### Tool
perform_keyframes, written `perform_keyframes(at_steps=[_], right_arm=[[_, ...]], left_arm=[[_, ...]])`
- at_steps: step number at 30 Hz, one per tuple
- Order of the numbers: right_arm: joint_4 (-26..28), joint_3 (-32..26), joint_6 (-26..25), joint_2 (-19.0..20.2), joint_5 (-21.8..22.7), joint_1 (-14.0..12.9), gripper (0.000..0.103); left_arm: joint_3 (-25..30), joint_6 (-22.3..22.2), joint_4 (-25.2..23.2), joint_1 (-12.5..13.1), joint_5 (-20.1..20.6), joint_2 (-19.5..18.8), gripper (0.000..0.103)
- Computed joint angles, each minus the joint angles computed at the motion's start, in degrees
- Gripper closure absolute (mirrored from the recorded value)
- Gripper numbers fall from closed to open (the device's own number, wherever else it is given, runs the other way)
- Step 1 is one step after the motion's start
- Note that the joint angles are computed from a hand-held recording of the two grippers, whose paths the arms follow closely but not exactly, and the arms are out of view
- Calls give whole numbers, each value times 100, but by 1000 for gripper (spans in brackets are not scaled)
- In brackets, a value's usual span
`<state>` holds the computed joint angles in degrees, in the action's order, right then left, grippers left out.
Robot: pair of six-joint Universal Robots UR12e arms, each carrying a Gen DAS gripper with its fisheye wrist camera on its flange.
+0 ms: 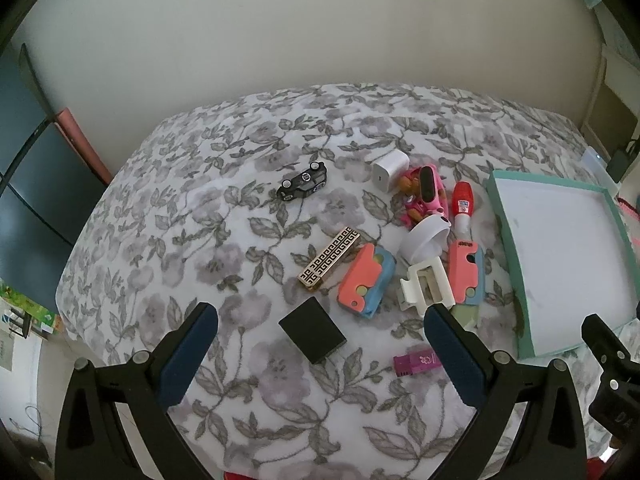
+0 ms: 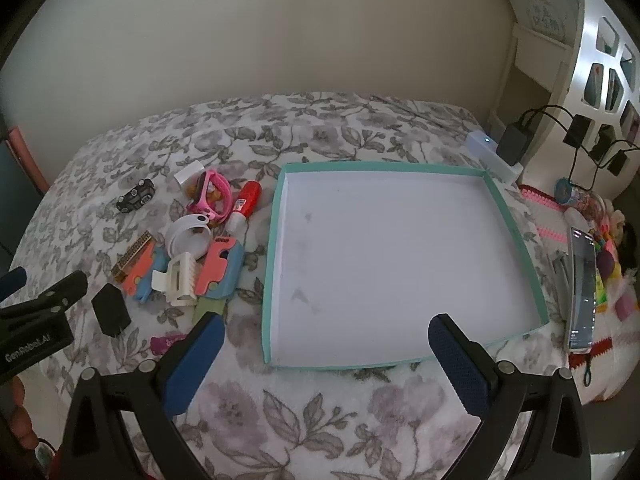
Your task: Organize rigid objects
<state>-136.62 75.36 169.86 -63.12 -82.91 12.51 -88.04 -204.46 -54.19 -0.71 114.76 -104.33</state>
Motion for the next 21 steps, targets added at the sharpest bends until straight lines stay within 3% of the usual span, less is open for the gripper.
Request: perform_keyframes(at_steps=[21], right_arm=[[57,-40,-56,26,-98,33,0]], left_arm=[[-24,-39,33,23,-56,17,0]])
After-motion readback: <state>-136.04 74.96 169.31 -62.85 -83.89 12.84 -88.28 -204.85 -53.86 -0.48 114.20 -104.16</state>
